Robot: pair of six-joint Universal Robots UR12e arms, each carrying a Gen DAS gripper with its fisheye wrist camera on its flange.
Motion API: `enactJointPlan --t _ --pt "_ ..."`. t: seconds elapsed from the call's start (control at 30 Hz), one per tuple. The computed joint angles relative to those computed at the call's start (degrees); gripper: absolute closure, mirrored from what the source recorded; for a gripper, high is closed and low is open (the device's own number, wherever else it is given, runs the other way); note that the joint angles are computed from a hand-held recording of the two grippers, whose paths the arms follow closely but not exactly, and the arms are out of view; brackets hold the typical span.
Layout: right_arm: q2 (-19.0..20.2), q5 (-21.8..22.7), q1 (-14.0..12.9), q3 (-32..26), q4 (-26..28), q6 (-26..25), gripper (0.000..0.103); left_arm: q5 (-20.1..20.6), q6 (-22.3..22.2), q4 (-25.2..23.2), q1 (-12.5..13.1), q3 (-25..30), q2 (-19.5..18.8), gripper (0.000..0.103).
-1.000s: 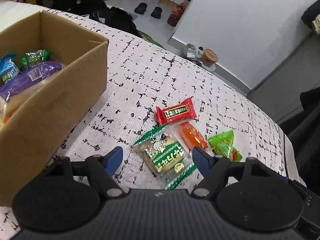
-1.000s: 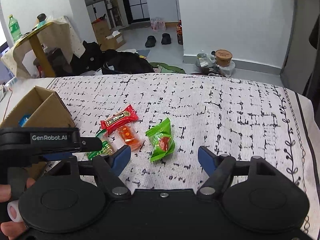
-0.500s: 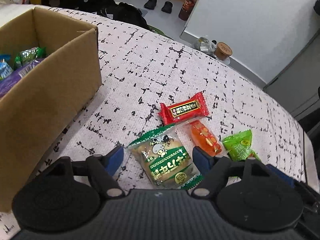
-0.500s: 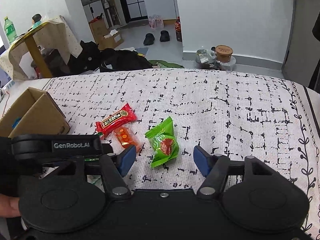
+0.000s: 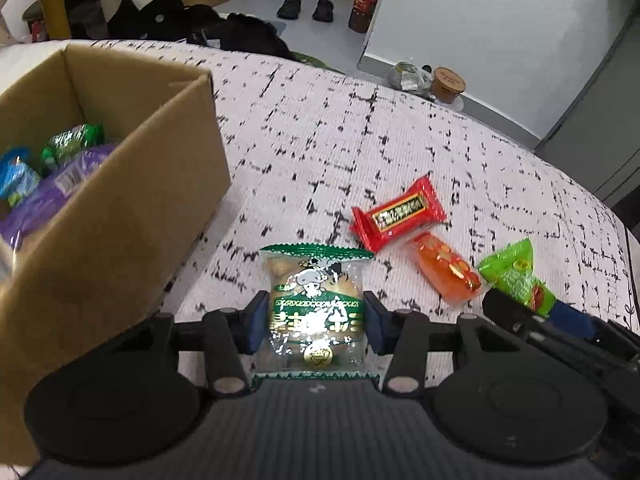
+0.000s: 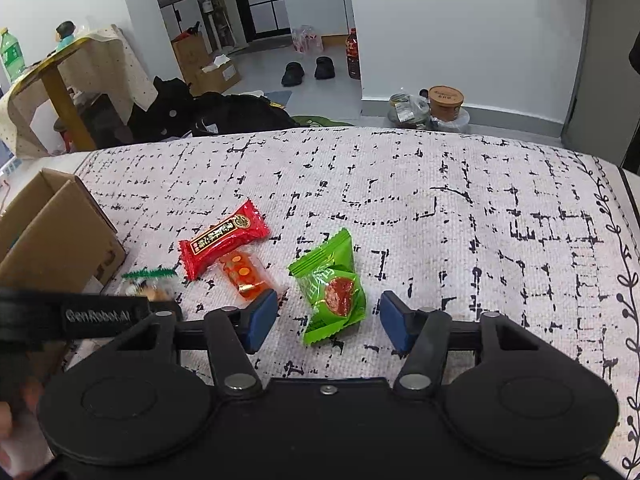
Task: Organize snacks
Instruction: 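Grasp the green-wrapped biscuit with the left tool while the right tool grasps the green candy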
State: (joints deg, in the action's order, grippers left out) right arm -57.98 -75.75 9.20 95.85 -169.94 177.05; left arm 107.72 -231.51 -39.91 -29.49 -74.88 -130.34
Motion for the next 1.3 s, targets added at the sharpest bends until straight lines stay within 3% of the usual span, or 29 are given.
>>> enactJointPlan --t 0.3,0.4,0.47,0.73,0.9,1.3 --pt "1.17 -3.89 0.71 -1.67 -0.33 0.17 0.052 0.47 2.75 1.36 0.09 -0.36 0.30 0.055" --pt "1.40 -4.47 0.85 -1.93 -0.22 -1.10 0.070 0.19 3.55 2.14 0.11 -0.73 0.55 0.055" --pt "1.26 -4.74 0.97 -1.72 -0.25 -1.78 0.071 0.34 3.89 2.75 0.10 -1.11 0.84 0.055" --pt "-1.29 -1.03 -0.14 2.32 -4.80 2.17 0.072 2.02 4.92 6.04 -0.21 -3.69 2.80 0.055" --pt "-2.74 1.36 -0.80 4.25 -7.40 4.46 0.072 2.22 7.85 7.99 -0.08 -4.45 3.57 0.055" --pt "-4.60 4.56 -0.41 5.54 -10.77 8.43 0.072 3.83 11.67 12.23 -0.26 -6.82 5.96 0.055"
